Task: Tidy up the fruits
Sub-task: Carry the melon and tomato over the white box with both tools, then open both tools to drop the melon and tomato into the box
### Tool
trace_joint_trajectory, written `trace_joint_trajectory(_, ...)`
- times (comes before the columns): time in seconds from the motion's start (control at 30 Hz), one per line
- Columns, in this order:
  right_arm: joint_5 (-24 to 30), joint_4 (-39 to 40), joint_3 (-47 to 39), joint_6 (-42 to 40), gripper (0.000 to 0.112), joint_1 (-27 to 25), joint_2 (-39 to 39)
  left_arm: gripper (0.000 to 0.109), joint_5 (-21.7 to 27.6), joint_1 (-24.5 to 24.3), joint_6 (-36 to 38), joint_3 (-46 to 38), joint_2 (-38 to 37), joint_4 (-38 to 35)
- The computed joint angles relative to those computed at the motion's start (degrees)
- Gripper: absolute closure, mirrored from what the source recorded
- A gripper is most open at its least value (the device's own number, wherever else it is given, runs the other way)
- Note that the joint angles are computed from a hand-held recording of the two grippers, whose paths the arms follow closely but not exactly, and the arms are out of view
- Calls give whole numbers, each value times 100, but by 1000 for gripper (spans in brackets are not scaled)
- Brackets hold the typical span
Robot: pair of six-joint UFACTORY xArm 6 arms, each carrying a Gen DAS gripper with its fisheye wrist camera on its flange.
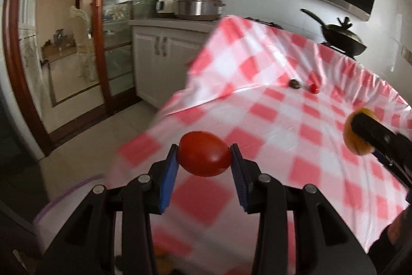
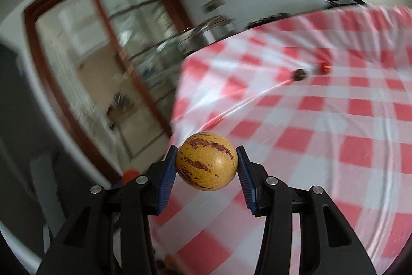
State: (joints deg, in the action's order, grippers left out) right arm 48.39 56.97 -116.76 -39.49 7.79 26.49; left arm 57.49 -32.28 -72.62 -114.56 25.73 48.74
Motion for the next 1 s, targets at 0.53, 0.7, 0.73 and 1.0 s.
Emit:
trace_joint_trajectory(0.53,329,-884,2723,-2192,67,1138,-1585,68,-197,495,-1041,3686,-2001,-995)
trace_joint_trajectory(0.7,261,-1340,2853,-2238,67,1250,-1511,68,-274,581,-874,3822,-1840,-1531)
trace_joint_trajectory(0.73,272,-1449,2896,-2245,67,1279,-1501,68,-240,576,-837,3798,-1789,-1588)
trace_joint_trajectory(1.0,-277,-2234,3453,-2538,66,1621,-1539,68,-153,633,-832,4056,-1763,-1988)
